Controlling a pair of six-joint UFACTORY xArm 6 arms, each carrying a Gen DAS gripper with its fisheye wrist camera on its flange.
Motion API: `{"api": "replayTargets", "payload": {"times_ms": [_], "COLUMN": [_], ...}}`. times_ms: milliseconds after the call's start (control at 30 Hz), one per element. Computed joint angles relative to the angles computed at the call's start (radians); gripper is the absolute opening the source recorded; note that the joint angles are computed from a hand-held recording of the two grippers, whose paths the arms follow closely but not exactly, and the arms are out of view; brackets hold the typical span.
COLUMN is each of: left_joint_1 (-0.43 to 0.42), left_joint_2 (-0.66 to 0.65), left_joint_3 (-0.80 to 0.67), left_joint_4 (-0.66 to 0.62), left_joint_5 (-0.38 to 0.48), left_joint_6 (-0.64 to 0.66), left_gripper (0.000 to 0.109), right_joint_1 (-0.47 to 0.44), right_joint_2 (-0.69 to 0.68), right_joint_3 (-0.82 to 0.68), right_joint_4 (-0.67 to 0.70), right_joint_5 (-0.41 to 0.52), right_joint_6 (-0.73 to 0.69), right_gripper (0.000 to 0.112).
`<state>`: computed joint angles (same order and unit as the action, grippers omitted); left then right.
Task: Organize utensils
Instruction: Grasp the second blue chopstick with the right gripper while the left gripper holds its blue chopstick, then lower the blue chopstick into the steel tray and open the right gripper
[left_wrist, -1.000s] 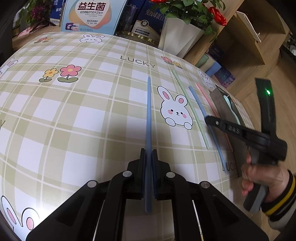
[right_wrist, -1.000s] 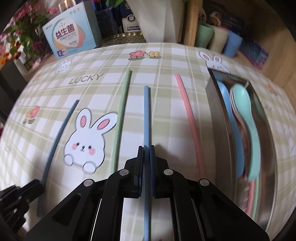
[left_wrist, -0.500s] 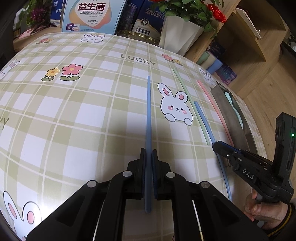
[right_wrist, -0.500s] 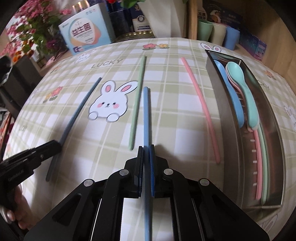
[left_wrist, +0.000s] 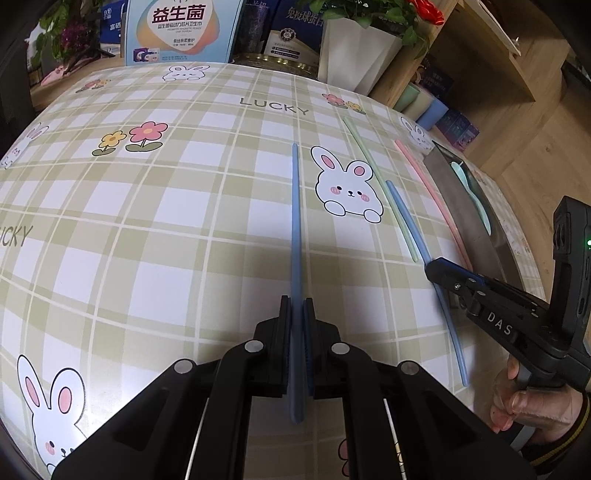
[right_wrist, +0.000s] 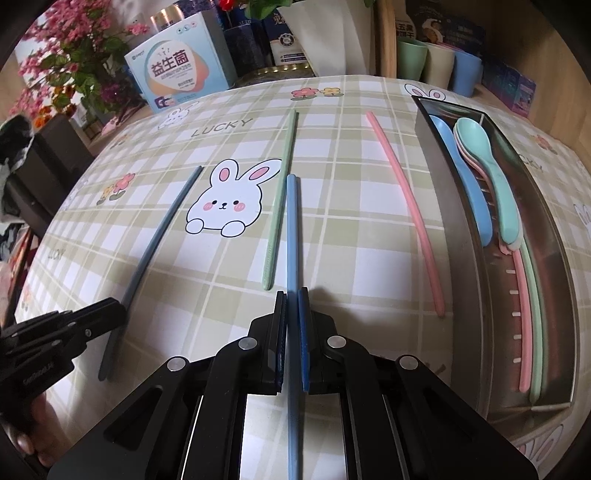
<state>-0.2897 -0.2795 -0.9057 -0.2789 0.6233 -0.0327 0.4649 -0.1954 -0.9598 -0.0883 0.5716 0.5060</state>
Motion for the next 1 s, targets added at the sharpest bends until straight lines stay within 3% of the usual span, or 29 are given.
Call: {"api": "replayTargets", "payload": {"times_ms": [267, 367, 667, 1000], "left_joint_1": [-0.014, -0.005, -0.030, -0.026], "left_joint_2": [-0.002, -0.010, -0.049, -0.061], "left_joint_3": [0.003, 0.008, 0.015, 0.013], "left_joint_4": [0.052, -0.030, 0.080, 0.076], "left_joint_5": [-0.011, 0.003, -0.032, -0.022], "left_joint_6": [-0.048, -0.024, -0.113, -0.129], "left_gripper": [0.006, 0.006, 0.006, 0.006], "right_joint_1": [-0.005, -0.014, -0.012, -0.017], "right_joint_2": [-0.006, -0.019, -0.067, -0.094], "right_joint_3": [0.011, 0.030, 0.068, 0.076], "right_joint_4": [0.039, 0.116, 0.141, 0.186], "right_joint_5": [-0.016, -0.039, -0.108, -0.142], "right_joint_6": [-0.048, -0.086, -0.076, -0.090], "right_gripper": [0.006, 0.006, 0.006, 0.006]}}
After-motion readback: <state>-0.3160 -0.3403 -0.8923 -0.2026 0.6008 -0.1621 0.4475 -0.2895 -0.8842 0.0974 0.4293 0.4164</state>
